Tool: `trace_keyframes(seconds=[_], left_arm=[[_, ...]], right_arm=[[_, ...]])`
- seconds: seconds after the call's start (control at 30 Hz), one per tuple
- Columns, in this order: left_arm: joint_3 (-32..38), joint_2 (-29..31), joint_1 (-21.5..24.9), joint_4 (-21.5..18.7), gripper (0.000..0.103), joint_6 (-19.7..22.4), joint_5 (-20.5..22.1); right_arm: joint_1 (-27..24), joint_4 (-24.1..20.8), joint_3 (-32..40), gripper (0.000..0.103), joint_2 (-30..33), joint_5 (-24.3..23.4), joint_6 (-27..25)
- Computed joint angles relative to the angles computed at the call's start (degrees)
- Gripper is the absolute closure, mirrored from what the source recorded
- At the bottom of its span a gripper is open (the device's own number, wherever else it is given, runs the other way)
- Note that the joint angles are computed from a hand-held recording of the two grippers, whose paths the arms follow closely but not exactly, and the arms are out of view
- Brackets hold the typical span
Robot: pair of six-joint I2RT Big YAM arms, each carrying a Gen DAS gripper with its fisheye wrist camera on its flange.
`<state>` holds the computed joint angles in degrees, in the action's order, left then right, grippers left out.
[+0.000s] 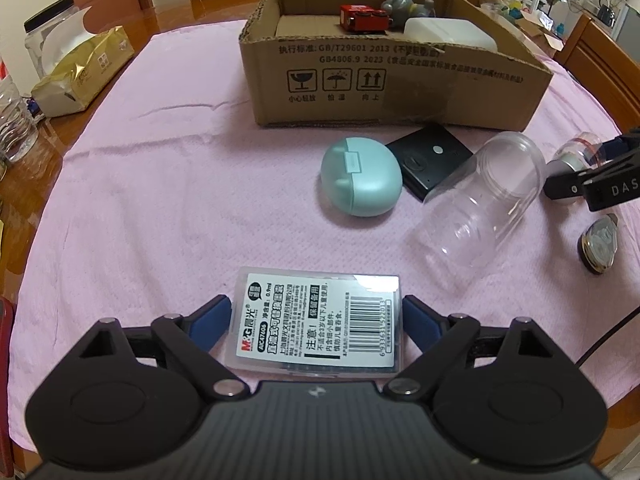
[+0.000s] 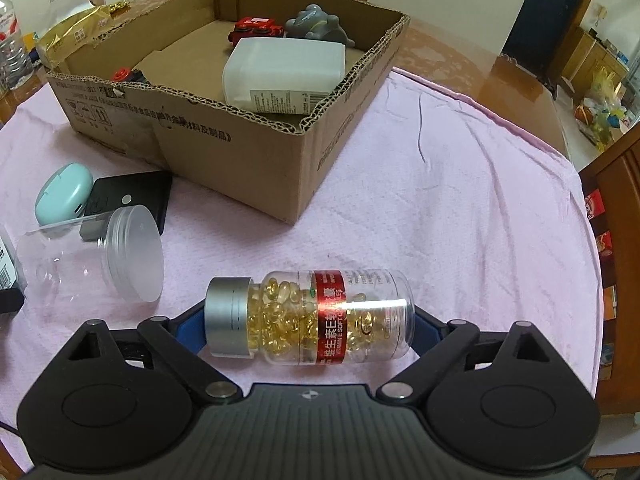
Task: Organize rigid objects
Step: 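Carry the card package into the cardboard box and release while the right tool drops the capsule jar there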
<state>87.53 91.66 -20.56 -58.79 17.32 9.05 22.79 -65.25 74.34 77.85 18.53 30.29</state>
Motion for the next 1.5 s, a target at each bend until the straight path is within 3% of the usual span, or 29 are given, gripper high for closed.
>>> trace_keyframes(seconds=[0.53, 0.77, 0.97, 1.3, 1.5], left_arm=[[6.3, 2.2, 0.8, -6.5, 0.013, 4.0, 1.1], [14.3, 4.0, 1.6, -11.8, 0.013, 8.7, 3.6], [21.6, 6.5, 1.3, -13.3, 0.013, 11.3, 4.9], [42.1, 17.9, -0.9, -17.1, 0.013, 9.2, 8.8], [62.6, 31.3, -3.2, -22.9, 0.013, 7.9, 7.5]], right_arm=[[0.1, -3.3, 1.8, 0.006, -1.3, -2.7, -0.8], [-0.4, -4.7, 5.9, 0.006, -2.3, -3.2, -4.0], [-0.4, -3.9, 10.2, 0.006, -1.4, -2.3, -7.2], [-0.1, -0.4, 16.1, 0.006, 2.3, -2.3, -11.2], [-0.3, 0.3, 18.6, 0.006, 4.5, -2.5, -11.6]])
